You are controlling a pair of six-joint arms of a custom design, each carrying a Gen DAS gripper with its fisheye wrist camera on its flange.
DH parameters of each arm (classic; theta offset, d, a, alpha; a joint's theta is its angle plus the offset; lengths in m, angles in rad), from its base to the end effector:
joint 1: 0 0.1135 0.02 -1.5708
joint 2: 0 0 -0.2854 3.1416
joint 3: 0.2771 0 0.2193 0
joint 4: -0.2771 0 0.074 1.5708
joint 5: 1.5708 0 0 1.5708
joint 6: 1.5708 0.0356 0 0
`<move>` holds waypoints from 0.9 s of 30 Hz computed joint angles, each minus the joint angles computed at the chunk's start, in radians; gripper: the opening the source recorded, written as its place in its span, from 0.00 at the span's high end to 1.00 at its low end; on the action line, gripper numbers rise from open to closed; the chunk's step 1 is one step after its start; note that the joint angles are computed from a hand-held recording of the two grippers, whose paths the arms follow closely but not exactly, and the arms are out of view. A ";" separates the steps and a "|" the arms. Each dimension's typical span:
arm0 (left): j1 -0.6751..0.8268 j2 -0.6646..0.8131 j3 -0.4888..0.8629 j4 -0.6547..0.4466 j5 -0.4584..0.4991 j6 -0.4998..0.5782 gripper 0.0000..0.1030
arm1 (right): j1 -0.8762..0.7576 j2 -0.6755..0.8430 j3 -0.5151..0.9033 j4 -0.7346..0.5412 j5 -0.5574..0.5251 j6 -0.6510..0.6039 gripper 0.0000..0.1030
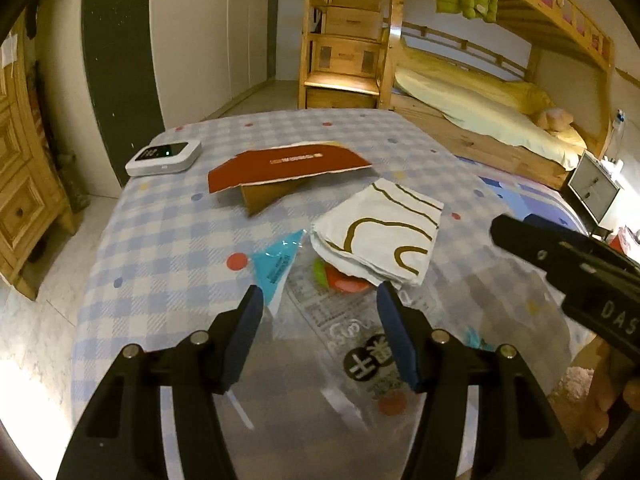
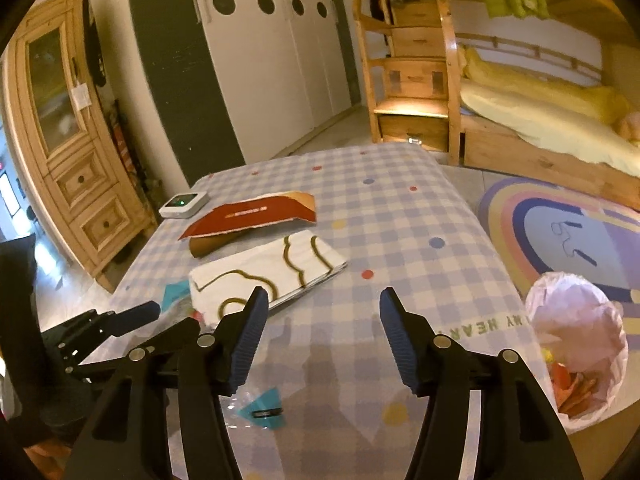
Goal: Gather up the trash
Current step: 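Grasp the white cloth with brown stripes with the right gripper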
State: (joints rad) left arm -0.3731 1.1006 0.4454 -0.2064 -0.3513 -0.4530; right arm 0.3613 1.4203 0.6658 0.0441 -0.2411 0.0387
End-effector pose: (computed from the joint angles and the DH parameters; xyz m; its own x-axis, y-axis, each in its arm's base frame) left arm 0.1576 -0.0485 0.2054 -0.6939 -0.1697 -0.6998 -0.1892 0.9807 -0.0502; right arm 0.2349 0.0978 0.2241 -0.6294 -0.1977 -0.7515 -0.4886 0.8527 0.1849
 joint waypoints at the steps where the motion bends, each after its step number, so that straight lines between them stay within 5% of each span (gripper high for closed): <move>1: -0.009 -0.020 -0.005 -0.009 -0.011 -0.016 0.44 | 0.002 0.002 0.000 -0.002 -0.001 -0.004 0.43; 7: 0.125 -0.219 -0.048 -0.078 -0.045 -0.033 0.44 | 0.088 0.039 0.016 -0.011 0.032 -0.033 0.44; 12: 0.392 -0.264 -0.068 -0.072 0.142 0.048 0.44 | 0.202 0.100 0.060 0.001 0.117 0.000 0.37; 22: 0.504 -0.293 -0.084 -0.065 0.190 0.122 0.44 | 0.344 0.232 0.178 -0.069 0.230 -0.012 0.36; 27: 0.499 -0.295 -0.085 -0.068 0.197 0.128 0.44 | 0.335 0.230 0.166 -0.067 0.261 -0.006 0.58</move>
State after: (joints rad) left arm 0.1258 0.8061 0.3603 -0.2746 -0.1541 -0.3252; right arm 0.6963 1.6498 0.8319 -0.0229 0.0199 0.0326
